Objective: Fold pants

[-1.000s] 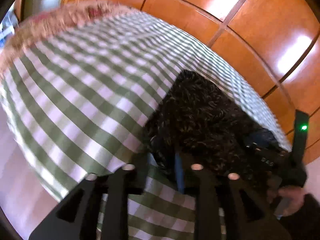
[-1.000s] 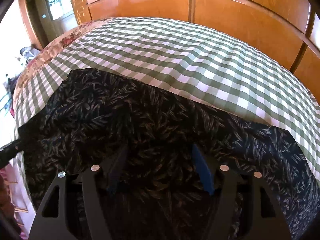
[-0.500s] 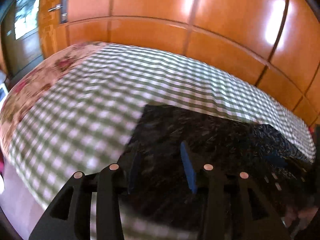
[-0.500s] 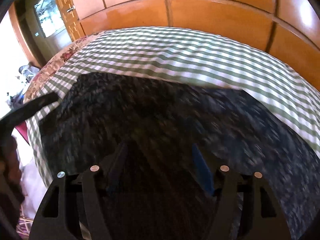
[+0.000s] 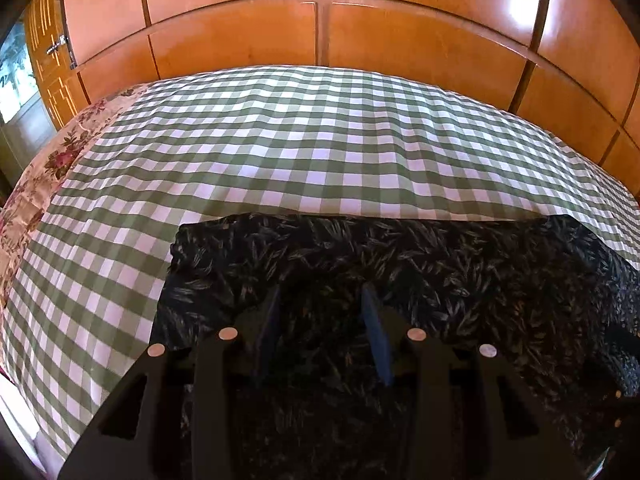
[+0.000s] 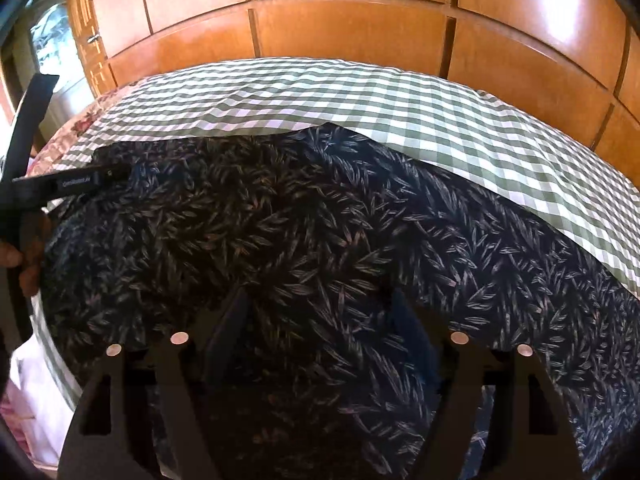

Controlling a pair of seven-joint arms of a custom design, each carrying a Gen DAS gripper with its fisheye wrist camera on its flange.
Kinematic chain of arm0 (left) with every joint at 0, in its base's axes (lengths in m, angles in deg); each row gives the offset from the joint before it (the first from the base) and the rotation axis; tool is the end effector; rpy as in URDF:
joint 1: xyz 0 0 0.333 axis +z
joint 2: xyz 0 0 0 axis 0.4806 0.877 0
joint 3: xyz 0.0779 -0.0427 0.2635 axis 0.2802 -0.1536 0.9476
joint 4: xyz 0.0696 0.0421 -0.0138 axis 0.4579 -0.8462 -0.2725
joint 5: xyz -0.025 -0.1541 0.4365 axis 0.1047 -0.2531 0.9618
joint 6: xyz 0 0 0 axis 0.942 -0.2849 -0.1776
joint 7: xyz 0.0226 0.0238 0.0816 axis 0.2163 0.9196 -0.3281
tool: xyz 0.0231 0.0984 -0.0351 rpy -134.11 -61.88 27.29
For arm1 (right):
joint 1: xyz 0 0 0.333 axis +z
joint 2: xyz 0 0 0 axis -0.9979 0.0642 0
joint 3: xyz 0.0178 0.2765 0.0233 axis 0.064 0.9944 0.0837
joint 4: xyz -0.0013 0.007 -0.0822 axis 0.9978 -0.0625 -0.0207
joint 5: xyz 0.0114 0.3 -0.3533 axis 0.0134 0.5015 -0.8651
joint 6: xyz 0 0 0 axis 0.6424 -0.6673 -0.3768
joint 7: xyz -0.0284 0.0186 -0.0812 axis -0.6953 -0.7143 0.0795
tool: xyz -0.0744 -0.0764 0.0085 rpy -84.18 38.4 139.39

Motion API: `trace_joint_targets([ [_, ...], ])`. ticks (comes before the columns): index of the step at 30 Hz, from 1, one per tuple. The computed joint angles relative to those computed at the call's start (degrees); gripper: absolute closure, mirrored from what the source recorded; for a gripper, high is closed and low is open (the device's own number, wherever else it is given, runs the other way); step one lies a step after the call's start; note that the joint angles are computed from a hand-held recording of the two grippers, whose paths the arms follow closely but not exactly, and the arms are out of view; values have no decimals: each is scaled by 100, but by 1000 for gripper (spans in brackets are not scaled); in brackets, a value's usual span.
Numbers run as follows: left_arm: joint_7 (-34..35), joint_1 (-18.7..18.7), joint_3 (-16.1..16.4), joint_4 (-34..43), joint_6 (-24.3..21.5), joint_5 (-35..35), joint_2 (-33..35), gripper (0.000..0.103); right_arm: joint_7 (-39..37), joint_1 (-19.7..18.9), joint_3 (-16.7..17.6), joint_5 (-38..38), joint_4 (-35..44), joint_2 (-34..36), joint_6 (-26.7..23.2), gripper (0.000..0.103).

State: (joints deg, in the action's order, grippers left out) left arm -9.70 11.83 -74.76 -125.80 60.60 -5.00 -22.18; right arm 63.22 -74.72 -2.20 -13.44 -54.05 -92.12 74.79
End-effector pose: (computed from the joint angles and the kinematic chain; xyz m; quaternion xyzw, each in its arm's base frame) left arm 0.5424 -0.3175 0.4482 -0.8576 0.4052 -0.1499 0.2792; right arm 0.6188 0.1178 0.4712 -0.8796 0.3496 -0.1197 0.2995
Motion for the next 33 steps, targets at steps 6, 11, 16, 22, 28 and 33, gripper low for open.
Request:
trace_joint_targets([
  [6,184,45,68,68,9,-72,164,59,-113,19,5,250,-2,81,57,21],
  [11,-25,72,121,57,100,10,231,58,-138,16,29,312,3,111,80,19],
  [16,-294,27,101,69,-4,-32,145,58,-250,7,9,457,-3,110,60,19],
  [22,-817,-155,-136,25,-225,352,-120,55,-284,1,18,527,-57,78,125,19],
  [28,-1113,-359,-355,162,-340,621,-162,53,-303,26,8,558,-138,20,221,19],
  [33,-1229,-546,-445,320,-384,695,-62,51,-292,49,-9,600,-232,-54,286,19],
])
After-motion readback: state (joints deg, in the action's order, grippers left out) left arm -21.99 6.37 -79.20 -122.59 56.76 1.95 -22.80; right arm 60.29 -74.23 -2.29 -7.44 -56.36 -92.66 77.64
